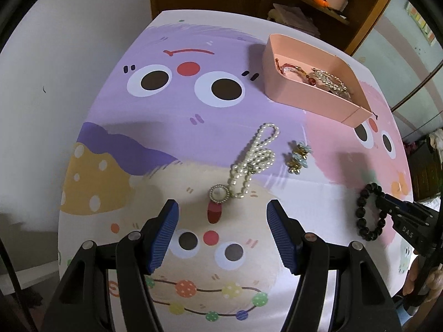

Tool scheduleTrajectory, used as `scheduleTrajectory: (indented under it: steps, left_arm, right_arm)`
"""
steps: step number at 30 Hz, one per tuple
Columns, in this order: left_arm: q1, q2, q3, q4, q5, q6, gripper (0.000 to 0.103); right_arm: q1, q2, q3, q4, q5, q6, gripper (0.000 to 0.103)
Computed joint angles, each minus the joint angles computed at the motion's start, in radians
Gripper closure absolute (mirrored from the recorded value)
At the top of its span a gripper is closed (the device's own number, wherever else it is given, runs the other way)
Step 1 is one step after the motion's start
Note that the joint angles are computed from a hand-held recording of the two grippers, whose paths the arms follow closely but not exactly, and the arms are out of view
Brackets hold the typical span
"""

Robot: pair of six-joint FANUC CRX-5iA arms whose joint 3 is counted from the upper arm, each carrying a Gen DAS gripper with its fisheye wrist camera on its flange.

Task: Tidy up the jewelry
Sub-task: 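Move the right tool onto the black bead bracelet while the left tool approaches the pearl necklace, then grasp the pearl necklace with the left tool while the right tool grasps the black bead bracelet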

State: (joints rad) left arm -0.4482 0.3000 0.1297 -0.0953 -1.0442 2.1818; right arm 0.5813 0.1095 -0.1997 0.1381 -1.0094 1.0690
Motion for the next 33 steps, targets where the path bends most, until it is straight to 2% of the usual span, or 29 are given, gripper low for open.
scheduleTrajectory:
  steps: [5,10,12,15,22,26,33]
  left_arm:
    - [0.005,0.017,0.009,0.024,0.007,-0.057,0.039]
    - [0.012,0.058,0.041,0.063,0.020,-0.179,0.040]
    - [0.018,0.074,0.057,0.073,0.017,-0.221,0.057]
    - [0.041,0.106,0.083,0.116,-0.003,-0.279,0.069]
    - [0.085,0.145,0.103,0.185,-0.014,-0.341,0.071]
    - [0.087,0.179,0.148,0.186,-0.041,-0.366,0.072]
    - [0.085,0.261,0.259,0.188,-0.116,-0.386,0.076]
  right_arm:
    - [-0.019,-0.004,0.010,-0.033,0.009,0.020,0.088]
    - [-0.025,-0.009,0.009,-0.050,0.017,0.026,0.088]
    - [-0.030,-0.014,0.002,-0.063,0.026,0.031,0.088]
    - [-0.046,-0.015,0.008,-0.094,0.029,0.048,0.088]
    - [-0.057,-0.014,0.015,-0.114,0.026,0.075,0.087]
    - [-0.065,-0.004,0.033,-0.134,0.016,0.105,0.085]
    - [-0.040,0.016,0.043,-0.095,0.016,0.095,0.084]
